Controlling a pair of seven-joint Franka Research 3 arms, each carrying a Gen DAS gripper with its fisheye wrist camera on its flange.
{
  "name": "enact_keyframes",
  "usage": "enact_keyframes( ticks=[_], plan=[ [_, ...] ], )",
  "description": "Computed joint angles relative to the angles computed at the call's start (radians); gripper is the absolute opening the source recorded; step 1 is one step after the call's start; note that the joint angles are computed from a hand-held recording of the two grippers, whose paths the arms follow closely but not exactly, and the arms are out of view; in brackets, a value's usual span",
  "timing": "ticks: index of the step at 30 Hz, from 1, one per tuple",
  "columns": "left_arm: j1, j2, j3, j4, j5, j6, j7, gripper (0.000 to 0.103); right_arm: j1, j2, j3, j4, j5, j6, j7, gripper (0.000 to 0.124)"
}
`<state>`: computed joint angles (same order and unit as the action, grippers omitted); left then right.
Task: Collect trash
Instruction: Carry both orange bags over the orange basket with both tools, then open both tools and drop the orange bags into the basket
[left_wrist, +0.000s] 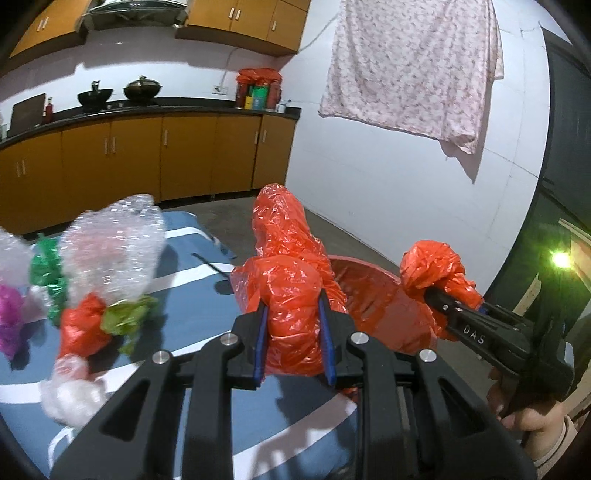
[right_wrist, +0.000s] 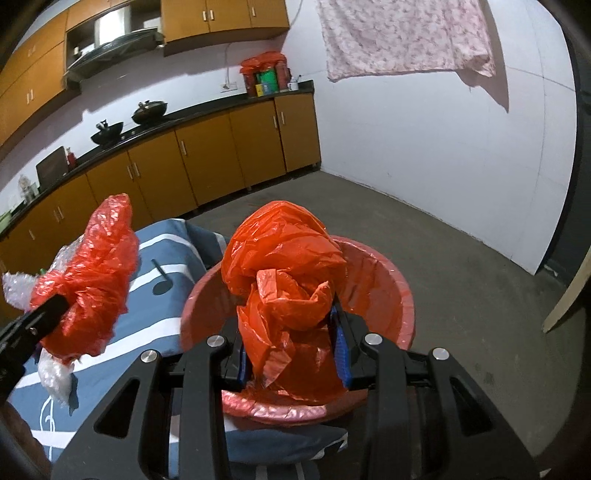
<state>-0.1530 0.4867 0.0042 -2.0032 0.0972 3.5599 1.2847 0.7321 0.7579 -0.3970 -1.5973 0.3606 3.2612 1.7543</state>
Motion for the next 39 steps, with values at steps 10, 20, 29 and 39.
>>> enact_keyframes(
  ticks=[10,20,29,39],
  plan=[
    [0.066,0.134,-0.081,0.193,0.126,-0.099,-0.065,0.025,-0.045,0.049,0.009,0.079,-0.006,-0.024,0.043,0.035],
    [0.151,0.236,-0.196,0.352,0.238,-0.208,-0.120,0.039,-0.151,0.082,0.102,0.172,-0.037,-0.050,0.085,0.040],
    [0.190,0.232,-0.227,0.332,0.257,-0.224,-0.149,0.052,-0.161,0.073,0.111,0.156,-0.061,-0.053,0.108,0.056],
    [-0.110,0.022,0.148,0.016,0.020,-0.028,-0.095,0.064,-0.114,0.009,0.126,0.069,-0.105,-0.001,0.010,0.058]
  ],
)
